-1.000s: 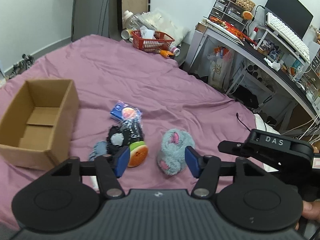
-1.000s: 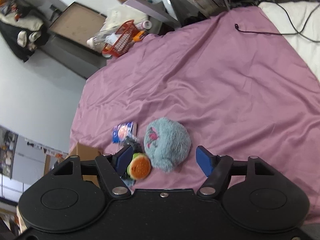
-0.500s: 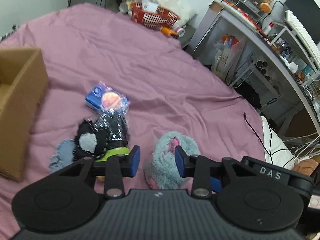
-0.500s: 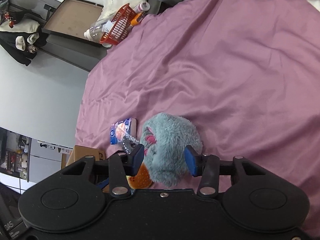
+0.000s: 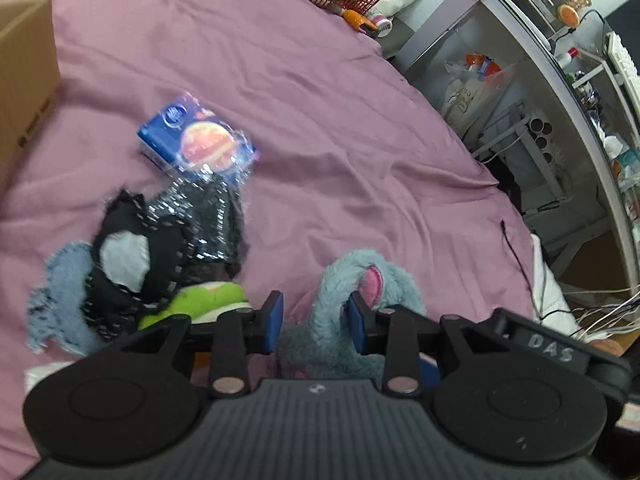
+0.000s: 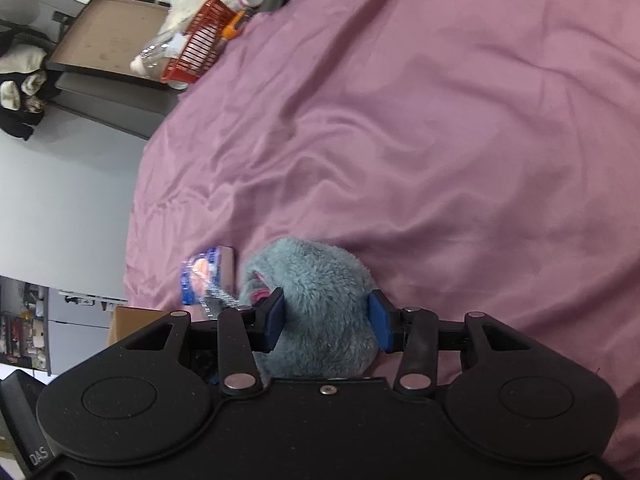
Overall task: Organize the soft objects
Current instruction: 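Carry the plush ball with the left gripper over the cardboard box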
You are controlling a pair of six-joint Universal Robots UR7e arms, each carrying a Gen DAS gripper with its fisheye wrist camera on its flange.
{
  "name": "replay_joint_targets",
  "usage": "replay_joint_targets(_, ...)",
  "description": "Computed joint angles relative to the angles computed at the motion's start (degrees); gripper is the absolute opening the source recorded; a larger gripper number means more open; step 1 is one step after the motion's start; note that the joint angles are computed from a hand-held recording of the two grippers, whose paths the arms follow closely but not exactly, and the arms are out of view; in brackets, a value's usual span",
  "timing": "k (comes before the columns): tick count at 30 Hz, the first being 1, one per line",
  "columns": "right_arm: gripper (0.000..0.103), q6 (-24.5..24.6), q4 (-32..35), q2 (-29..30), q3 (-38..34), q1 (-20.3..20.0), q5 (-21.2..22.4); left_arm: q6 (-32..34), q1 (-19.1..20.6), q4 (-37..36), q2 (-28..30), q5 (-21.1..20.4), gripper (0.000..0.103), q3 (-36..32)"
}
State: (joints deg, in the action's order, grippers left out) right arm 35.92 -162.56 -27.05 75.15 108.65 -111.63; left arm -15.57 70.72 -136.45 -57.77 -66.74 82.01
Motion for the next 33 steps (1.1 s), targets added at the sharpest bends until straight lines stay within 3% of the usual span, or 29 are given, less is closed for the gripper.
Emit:
replay_joint_targets(6,0.030,-0.3,-2.1,-0.6,1.5,0.3,-0.3,-1.6,-0.3,-1.5,-0.6,-0.6,0.023,1.3)
replay_joint_targets(23,0.029,-6.0,-8.4,-3.0,4.7,4.9,0.6,-1.1,-4.5,-7.9,-9.8,2.5,0.022,9.7)
replay_joint_targets(33,0.029,-8.2,-8.0,-1.4,1.2,9.0,0.5,-0.9,-6.5,-10.4,-16.1,5.5,0.022,12.8)
